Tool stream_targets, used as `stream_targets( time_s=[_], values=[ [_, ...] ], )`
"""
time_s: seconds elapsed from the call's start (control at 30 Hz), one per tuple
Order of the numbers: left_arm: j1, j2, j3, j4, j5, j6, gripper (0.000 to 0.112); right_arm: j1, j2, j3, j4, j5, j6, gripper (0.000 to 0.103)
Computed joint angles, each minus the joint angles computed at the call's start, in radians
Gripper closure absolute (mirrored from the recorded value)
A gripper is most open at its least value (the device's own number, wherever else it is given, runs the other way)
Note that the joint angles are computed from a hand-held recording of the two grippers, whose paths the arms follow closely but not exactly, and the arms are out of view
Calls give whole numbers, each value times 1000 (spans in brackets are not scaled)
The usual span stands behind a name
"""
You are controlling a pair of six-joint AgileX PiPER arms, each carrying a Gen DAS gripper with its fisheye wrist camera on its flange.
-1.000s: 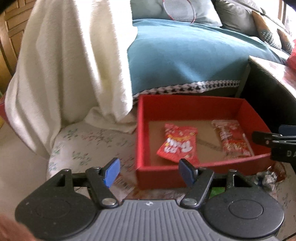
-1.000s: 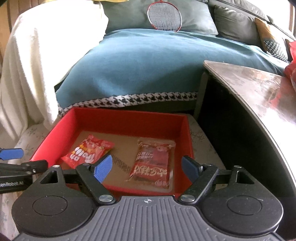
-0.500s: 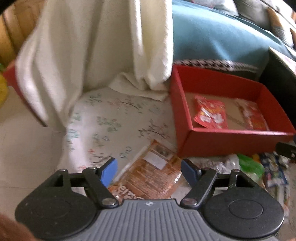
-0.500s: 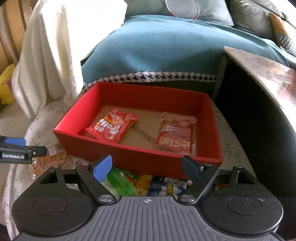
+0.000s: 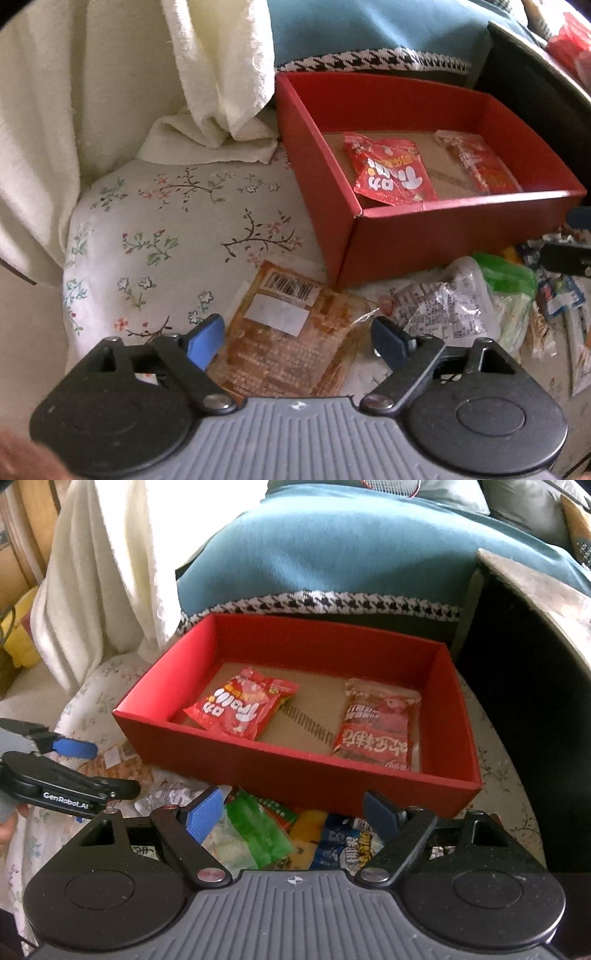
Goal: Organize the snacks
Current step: 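Grasp the clear bread-roll bag with the left gripper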
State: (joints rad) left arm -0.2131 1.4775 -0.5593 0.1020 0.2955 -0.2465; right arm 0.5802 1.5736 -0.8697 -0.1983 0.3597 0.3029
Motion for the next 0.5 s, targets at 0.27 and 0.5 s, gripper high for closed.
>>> stream_targets(
  time_s=[0.27, 0.5],
  values=[
    [-79, -51, 56, 201, 62, -284, 34, -19, -23, 4, 76, 13, -82, 16],
    [-230, -140, 91, 219, 168, -507, 39, -26, -44, 5, 123, 25, -137, 16]
  ],
)
